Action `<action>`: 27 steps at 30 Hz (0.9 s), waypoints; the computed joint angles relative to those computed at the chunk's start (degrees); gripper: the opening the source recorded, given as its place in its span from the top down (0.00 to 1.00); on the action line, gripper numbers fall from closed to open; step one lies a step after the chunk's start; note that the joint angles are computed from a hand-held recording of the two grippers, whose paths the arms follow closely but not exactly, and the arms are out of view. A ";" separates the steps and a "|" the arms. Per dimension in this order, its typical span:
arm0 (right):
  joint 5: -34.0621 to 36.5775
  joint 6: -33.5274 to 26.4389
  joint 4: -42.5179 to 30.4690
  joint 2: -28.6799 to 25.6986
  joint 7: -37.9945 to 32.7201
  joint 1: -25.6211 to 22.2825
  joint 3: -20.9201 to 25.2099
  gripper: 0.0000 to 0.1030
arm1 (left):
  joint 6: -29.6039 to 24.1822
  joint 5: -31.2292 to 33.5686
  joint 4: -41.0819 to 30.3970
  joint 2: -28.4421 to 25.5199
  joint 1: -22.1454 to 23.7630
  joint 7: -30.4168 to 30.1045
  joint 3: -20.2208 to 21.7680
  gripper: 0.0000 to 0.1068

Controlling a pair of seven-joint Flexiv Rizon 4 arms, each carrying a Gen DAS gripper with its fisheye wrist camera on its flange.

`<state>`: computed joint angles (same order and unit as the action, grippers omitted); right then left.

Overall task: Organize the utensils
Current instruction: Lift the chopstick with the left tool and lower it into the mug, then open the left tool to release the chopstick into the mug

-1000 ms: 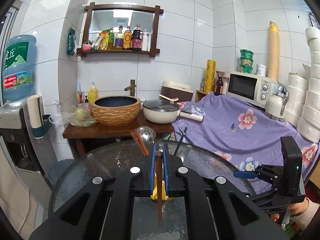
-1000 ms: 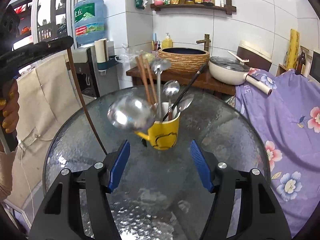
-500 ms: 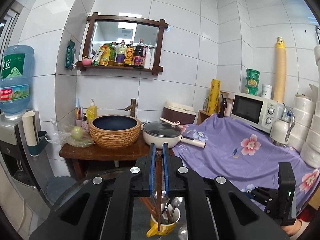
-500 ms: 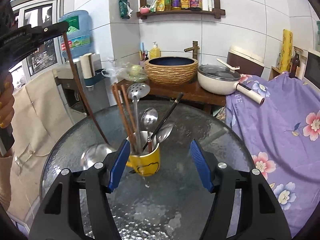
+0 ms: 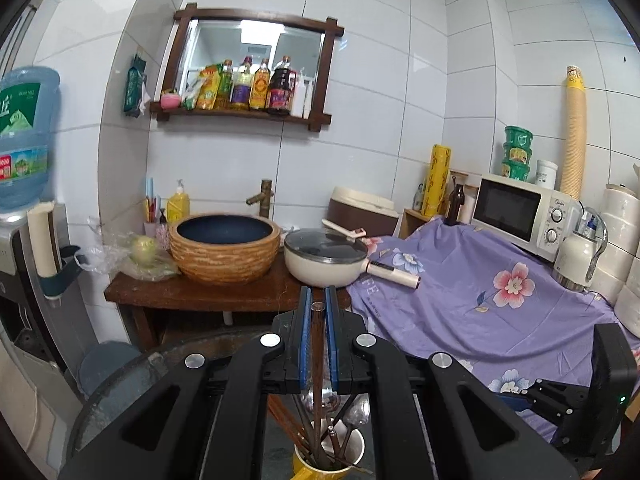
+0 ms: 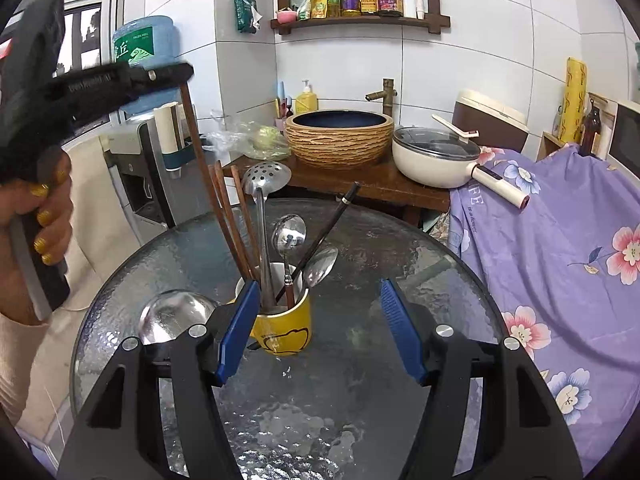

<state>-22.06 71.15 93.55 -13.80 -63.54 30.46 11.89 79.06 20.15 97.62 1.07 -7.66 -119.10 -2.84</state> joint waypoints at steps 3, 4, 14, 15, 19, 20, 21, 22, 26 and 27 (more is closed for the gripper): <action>0.01 0.17 0.37 0.03 0.23 -0.09 -0.09 0.39 | 0.10 -2.69 1.17 -0.54 -0.20 2.09 0.24 0.94; 0.31 0.26 0.44 -0.01 0.18 -0.21 0.00 0.39 | 0.04 -2.80 1.34 -0.66 -0.25 2.25 0.30 0.94; 0.91 0.65 1.49 0.04 0.66 -0.54 0.08 0.39 | -1.83 -4.73 3.32 -2.34 -1.35 4.44 0.92 0.94; 0.87 0.71 1.65 0.07 0.77 -0.55 0.03 0.39 | -1.78 -4.75 3.76 -2.48 -1.40 4.25 1.09 0.94; -0.10 1.23 2.59 0.33 2.09 -0.35 -0.56 0.34 | -0.49 -3.83 4.81 -2.33 -1.50 2.96 1.62 0.93; -0.89 1.60 2.83 0.38 2.83 -0.18 -0.94 0.32 | -0.10 -6.17 5.46 -2.32 -1.47 4.80 1.48 0.91; -1.88 2.08 3.21 0.46 3.76 0.02 -1.38 0.31 | 0.04 -7.47 5.83 -2.23 -1.44 5.80 1.44 0.88; -3.26 2.75 3.82 0.66 4.99 0.29 -1.94 0.31 | -0.15 -6.28 5.66 -2.04 -1.43 4.61 1.58 0.75; -8.01 5.10 5.90 1.36 9.03 0.80 -3.43 0.30 | 0.43 3.26 5.49 0.35 -0.58 -4.46 1.82 0.45; -9.71 5.85 6.63 1.70 10.56 0.95 -3.96 0.29 | 1.29 3.47 6.49 1.43 -0.35 -4.51 1.79 0.44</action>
